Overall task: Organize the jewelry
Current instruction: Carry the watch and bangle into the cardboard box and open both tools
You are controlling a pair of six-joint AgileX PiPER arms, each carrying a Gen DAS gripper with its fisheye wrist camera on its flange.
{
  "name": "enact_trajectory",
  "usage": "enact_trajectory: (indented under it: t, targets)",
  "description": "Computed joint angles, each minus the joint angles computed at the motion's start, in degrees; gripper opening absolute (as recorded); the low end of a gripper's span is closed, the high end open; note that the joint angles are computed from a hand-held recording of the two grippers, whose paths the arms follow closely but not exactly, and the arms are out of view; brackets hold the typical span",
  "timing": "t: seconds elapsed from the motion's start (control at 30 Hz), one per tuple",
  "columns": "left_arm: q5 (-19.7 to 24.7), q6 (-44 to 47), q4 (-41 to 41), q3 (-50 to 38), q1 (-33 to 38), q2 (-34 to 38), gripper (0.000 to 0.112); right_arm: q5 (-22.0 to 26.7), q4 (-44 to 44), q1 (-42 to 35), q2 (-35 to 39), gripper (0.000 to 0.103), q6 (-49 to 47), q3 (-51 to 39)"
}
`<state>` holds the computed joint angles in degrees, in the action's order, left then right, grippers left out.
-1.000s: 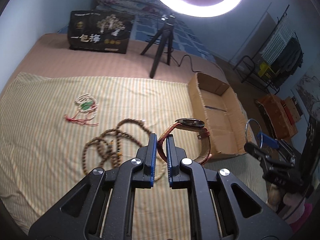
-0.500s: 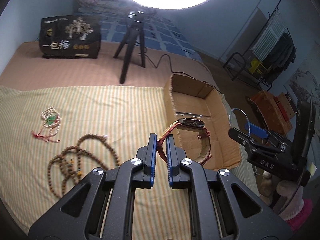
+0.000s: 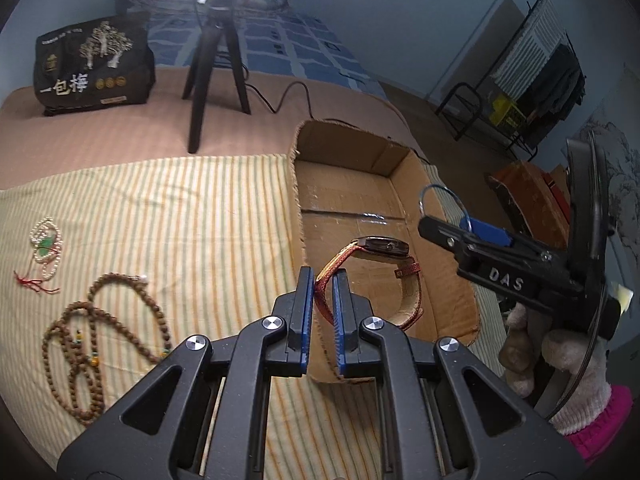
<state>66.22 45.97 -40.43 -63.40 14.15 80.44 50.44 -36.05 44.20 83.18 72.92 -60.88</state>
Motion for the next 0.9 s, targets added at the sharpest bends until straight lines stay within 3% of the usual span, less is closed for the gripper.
enact_trajectory:
  t: [0.33,0.53,0.9]
  targets:
    - [-1.44,-1.67,0.19,1.31,-3.57,1.03,0.008,-3.39,2.80,-3.50,1.16,0.071,-0.97,1.05]
    - [-0.51,-1.77,0.55,0.37,-3.35,1.52,0.020,-1.14,1.70,-2.94,1.61,0.071,-0.03,0.23]
    - [-0.23,1.17,0.77,0.73,-0.06,-0.83,0.021,0.02,0.26,-1.46,-0.05,0.071,2.29,1.02]
